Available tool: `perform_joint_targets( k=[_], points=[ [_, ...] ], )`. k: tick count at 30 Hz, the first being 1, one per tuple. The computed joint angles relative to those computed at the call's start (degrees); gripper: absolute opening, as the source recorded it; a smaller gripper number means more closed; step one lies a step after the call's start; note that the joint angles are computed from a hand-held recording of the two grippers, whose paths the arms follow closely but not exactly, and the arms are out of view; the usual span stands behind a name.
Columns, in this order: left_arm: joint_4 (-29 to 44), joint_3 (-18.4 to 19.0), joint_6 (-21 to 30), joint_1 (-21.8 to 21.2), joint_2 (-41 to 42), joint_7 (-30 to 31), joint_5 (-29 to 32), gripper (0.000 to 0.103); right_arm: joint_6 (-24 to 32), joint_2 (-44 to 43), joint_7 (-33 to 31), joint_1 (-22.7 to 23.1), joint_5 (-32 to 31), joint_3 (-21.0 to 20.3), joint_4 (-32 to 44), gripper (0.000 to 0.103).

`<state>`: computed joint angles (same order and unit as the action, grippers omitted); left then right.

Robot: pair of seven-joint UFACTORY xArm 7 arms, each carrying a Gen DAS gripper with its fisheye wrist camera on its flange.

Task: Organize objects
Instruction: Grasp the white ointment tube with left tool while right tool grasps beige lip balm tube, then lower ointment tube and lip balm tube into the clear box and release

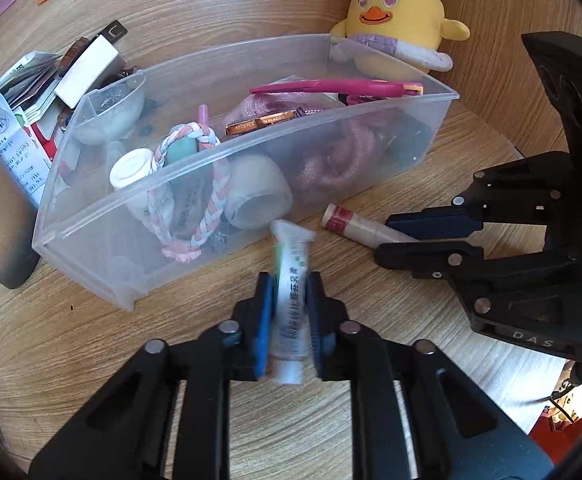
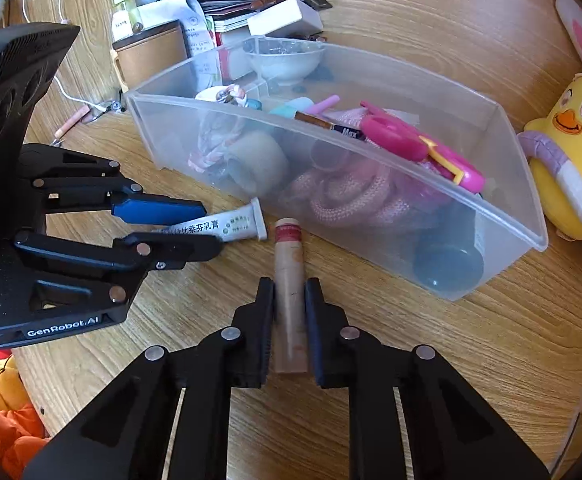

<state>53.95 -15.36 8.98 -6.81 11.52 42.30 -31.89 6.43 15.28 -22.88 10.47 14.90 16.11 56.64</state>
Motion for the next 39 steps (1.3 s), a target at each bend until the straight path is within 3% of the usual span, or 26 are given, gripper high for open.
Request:
perform_joint_targets(
  k=[4, 6, 9, 16, 23, 28, 32, 35, 39],
  points=[
    [-1.9, -1.4, -1.0, 1.1, -1.6, 3.3, -3.6, 0.015, -2.5, -1.7, 1.5, 1.0, -0.8, -0.6, -2.5, 0.014],
    [-2.5, -2.0, -1.1, 1.6, -2.6, 5.8, -7.2, 0.015, -3.1, -2.2, -0.2, -1.3, 1.5, 2.2, -3.1, 0.014],
    [-3.1, -2.1, -0.9, 1.8, -4.4, 10.8, -14.2, 0.015, -4.3, -3.5, -4.5, -5.9, 7.6, 7.5, -4.2, 0.014],
    [-3.8, 0.2, -1.9, -1.1, -8.7, 22.3, -28.3, 0.015, -5.8, -6.8, -18.1, -11.1, 24.4, 14.9, -4.3, 0.014],
    [-1.5, 4.7, -2.3, -5.3, -11.1, 31.2, -39.1, 0.015, -8.2, -8.9, -25.0, -8.5, 32.9, 13.5, -2.8, 0.014],
    [1.3, 6.7, -3.2, -7.0, -10.3, 31.8, -40.6, 0.015, -9.2, -9.1, -30.5, -7.1, 39.7, 12.6, -0.3, 0.014],
    [3.5, 7.5, -0.6, -6.3, -9.3, 29.3, -39.2, 0.015, -9.7, -8.4, -32.8, -4.9, 42.8, 10.7, 2.1, 0.014],
    [5.6, 7.7, 1.3, -5.4, -7.8, 25.3, -36.0, 0.015, -10.1, -7.2, -29.2, -1.8, 39.3, 7.3, 3.5, 0.014],
    [7.7, 7.1, 1.8, -4.2, -5.6, 20.5, -31.7, 0.015, -10.5, -4.6, -17.9, 4.0, 27.5, 0.0, 5.4, 0.014]
  ],
)
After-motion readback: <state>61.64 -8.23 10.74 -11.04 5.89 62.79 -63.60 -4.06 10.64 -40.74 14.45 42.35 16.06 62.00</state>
